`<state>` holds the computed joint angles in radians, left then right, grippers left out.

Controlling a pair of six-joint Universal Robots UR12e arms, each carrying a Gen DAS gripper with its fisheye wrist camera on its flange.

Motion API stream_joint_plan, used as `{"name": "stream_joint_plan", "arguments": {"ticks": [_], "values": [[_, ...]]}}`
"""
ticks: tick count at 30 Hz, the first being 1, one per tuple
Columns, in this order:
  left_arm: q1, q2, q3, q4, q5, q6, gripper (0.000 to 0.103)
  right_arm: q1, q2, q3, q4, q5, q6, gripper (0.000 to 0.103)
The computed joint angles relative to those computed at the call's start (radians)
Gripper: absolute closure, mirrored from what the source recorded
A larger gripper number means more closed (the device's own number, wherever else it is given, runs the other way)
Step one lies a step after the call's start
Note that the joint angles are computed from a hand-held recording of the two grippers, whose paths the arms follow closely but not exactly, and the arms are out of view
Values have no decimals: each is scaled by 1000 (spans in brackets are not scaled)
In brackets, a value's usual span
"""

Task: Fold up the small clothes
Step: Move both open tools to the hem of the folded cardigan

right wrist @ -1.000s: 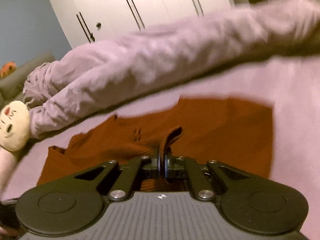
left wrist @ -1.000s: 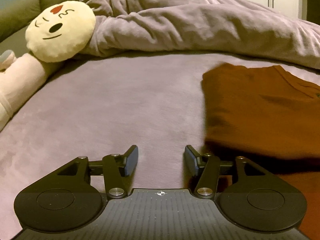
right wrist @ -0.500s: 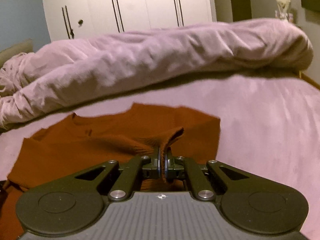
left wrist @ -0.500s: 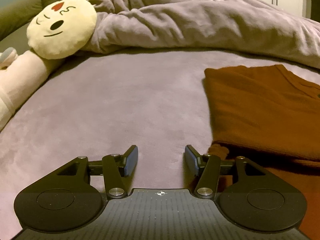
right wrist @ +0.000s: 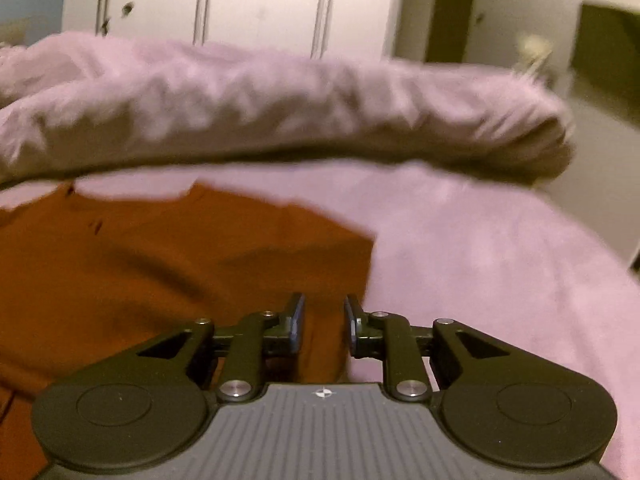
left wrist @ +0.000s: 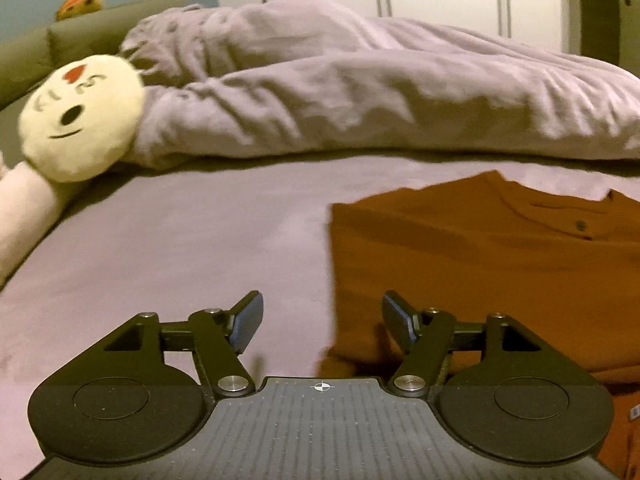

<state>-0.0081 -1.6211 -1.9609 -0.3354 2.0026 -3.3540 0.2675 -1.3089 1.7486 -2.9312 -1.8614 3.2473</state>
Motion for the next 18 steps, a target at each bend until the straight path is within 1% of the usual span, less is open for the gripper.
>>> {"name": "stream_joint_plan", "arguments": {"ticks": [1,2,4,5,6,8,9,11,13,14,16,17,18], "values": [[-4,-10,8,-4,-12,4,25,-1,-2,3,-23,61,-13,83],[-8,-19,15,-18,-25,8,25,1,0,1,-28,106,-38,82],[-20,-39,32,-54,-19,18,25,16,16,-10,-32,154,-132,82],[-26,-47,35,-57,-12,31,25,21,25,-14,-37,164,-167,82],[-29,-54,35,-59,-2,45,25,26,33,-17,-35,164,-186,82],[-31,-63,29,-42,12,61,20,25,47,-29,-4,164,-188,82],[-30,-65,26,-36,19,60,15,20,50,-27,-5,168,-184,82],[-21,-64,19,-31,7,42,11,14,52,-29,-1,162,-189,81],[-9,-59,16,-42,-13,10,7,18,57,-29,-4,122,-228,75],[-4,-55,14,-50,-21,-1,6,19,59,-30,-4,109,-246,72],[0,-44,12,-70,-24,-10,7,17,62,-40,6,97,-248,69],[0,-37,10,-77,-21,-9,7,21,60,-39,9,74,-247,66],[-1,-30,8,-85,-18,-8,7,27,57,-38,17,37,-241,65]]}}
